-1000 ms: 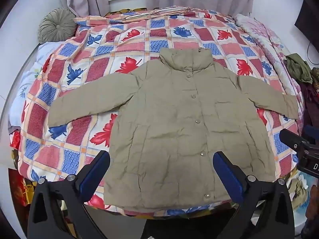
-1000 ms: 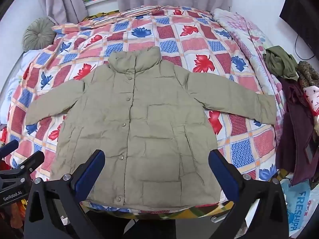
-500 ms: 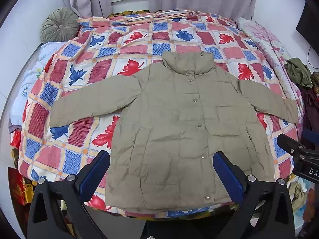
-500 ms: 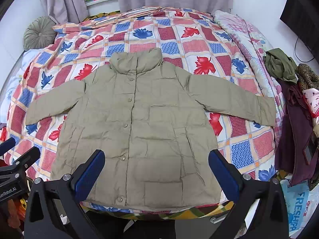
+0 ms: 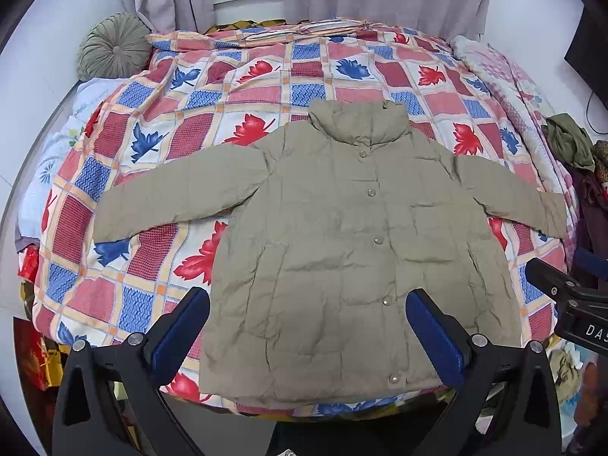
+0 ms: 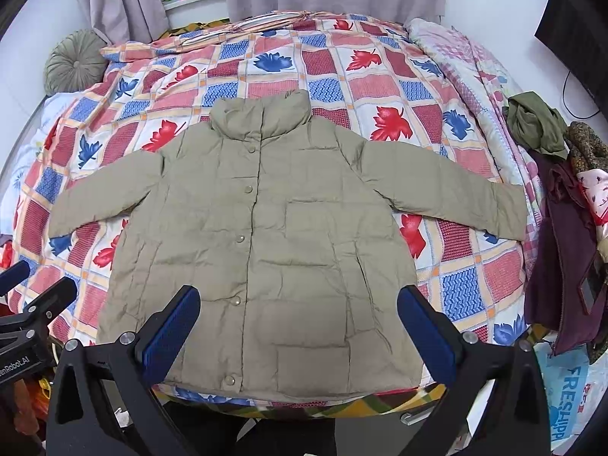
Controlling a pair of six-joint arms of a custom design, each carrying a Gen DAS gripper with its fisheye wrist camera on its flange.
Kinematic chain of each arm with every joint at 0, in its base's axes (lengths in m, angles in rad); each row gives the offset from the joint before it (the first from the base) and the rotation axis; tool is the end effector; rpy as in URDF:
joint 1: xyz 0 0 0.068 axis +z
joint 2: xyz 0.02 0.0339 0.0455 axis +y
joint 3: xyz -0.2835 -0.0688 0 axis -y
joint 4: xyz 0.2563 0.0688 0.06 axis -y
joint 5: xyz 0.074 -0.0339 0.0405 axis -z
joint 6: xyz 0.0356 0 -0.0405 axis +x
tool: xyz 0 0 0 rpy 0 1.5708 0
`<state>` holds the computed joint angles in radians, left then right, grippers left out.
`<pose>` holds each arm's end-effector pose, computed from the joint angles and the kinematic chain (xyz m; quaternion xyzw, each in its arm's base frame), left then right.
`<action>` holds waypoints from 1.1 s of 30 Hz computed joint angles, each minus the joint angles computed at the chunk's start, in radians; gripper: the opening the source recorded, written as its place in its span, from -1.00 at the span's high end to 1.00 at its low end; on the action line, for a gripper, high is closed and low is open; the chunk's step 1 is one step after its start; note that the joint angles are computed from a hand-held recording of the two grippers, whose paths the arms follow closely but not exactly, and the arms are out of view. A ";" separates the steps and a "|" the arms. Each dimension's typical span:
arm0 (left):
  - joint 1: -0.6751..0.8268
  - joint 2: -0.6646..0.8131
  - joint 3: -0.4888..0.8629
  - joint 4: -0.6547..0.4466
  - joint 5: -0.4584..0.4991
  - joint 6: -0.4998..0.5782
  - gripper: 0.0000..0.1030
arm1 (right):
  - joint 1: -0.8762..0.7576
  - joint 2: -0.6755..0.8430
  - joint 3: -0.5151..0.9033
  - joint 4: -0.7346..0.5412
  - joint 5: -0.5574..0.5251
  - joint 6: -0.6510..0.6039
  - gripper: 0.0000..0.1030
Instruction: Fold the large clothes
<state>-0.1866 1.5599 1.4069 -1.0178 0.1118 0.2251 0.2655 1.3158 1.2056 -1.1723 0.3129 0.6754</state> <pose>0.3156 -0.0636 0.3165 0.2109 0.9556 -0.0509 0.1994 0.2350 0.0525 0.3159 0.2209 0.9525 -0.0731 0.1964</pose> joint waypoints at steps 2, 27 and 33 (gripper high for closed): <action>-0.004 0.001 0.003 -0.001 -0.001 -0.004 -1.00 | 0.001 0.000 -0.004 0.004 0.003 -0.001 -1.00; 0.011 0.001 -0.001 0.001 0.007 0.013 -1.00 | 0.005 0.004 0.004 -0.003 0.003 0.008 -1.00; 0.012 0.001 -0.001 0.002 0.008 0.014 -1.00 | 0.004 0.002 0.003 -0.003 0.003 0.007 -1.00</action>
